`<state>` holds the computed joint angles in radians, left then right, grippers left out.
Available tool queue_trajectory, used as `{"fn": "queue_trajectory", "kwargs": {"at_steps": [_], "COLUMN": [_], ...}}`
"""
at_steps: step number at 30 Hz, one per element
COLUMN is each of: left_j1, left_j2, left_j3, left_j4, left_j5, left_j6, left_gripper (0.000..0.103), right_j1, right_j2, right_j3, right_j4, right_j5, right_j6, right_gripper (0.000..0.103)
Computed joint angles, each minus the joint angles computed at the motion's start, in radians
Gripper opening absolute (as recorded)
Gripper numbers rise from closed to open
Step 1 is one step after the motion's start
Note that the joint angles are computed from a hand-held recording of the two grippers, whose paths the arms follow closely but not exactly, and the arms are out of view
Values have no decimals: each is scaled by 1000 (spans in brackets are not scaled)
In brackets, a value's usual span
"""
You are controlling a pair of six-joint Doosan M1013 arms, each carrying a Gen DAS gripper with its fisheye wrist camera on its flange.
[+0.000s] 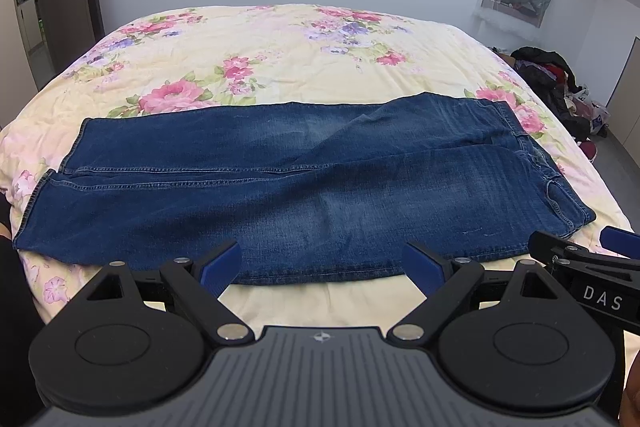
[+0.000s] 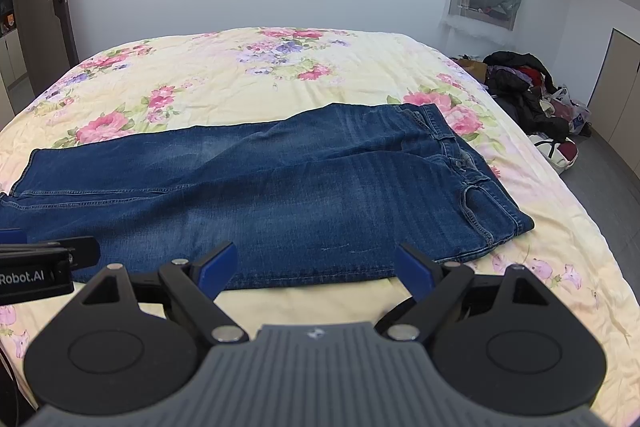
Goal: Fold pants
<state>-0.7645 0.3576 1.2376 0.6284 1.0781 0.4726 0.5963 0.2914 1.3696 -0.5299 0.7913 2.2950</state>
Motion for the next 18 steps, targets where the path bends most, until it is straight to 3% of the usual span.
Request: {"fn": "queue_trajectory", "kwargs": {"at_steps": [18], "left_j1": [-3], "left_j2": [2], "left_j3": [17], "left_j4": [-1], "left_j5": [-14], "left_j6": [-17], "left_gripper": [103], "right_j1": [-1], "right_j2": [0], "right_j3": [-3], "right_j4": [6], "right_j5": [3], "right_j6": [-6], "right_gripper": [82]}}
